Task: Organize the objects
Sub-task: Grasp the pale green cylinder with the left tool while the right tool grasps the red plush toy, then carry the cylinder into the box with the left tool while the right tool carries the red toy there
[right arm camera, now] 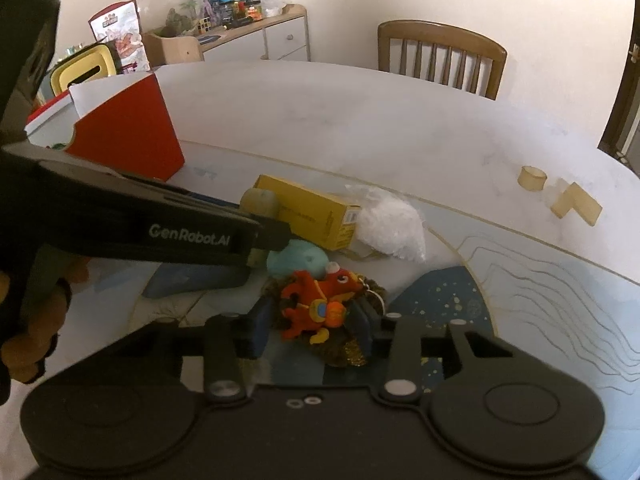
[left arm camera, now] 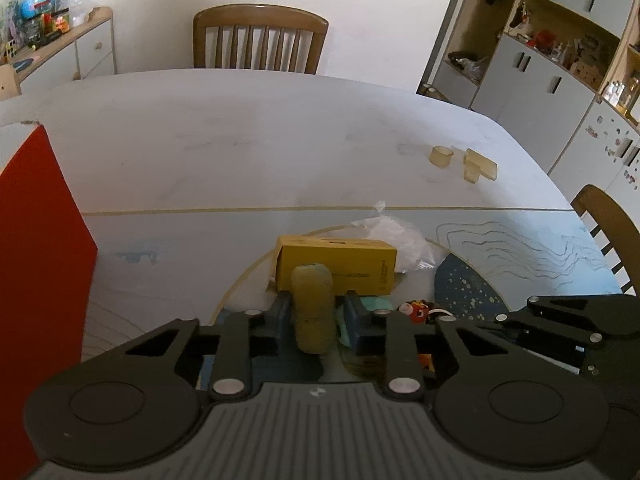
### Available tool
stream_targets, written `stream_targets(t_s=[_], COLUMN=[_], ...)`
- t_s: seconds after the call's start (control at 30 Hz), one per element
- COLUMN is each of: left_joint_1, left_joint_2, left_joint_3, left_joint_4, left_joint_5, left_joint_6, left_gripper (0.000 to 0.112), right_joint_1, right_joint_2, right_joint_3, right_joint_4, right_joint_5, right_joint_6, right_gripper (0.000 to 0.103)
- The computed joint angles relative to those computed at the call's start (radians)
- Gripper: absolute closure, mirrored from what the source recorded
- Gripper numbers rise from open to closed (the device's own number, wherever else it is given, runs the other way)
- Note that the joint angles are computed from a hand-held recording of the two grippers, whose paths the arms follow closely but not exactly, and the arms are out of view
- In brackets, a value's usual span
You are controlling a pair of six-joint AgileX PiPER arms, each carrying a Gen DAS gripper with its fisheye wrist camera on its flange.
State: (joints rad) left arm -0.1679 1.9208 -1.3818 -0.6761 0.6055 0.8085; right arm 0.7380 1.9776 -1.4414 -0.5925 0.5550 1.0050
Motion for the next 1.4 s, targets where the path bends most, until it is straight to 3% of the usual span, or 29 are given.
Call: stream_targets(t_s=[0.47, 0.9, 1.23, 1.4], left_joint_1=[0.048, 0.133, 0.270, 0.371], left_joint_2=[-0.044, -0.158, -0.218, -0.206], left_joint_3=[-0.020, -0.059, -0.136, -0.217], left_joint_4=[0.009, 0.023, 0.015, -0.015], left_joint_5=[0.116, 0.319, 0.512, 0.597], left_joint_6=[-0.052, -0.082, -0.038, 0.005], left_gripper=[0.090, 0.090, 0.090, 0.090], right_joint_1=[0.020, 0.067, 0.172, 0.211], right_joint_2=[-0.070, -0.208, -0.184, -0.112], right_joint_3=[0.049, 0.055, -0.120, -0.284], right_joint_4=[-0.051, -0.081, -0.103, -0.096], right_joint_5=[0.008, 0.091, 0.249, 0.317], right_joint_6=[0.071, 0.158, 0.124, 0.072], right_gripper=[0.071, 0.071, 0.071, 0.071])
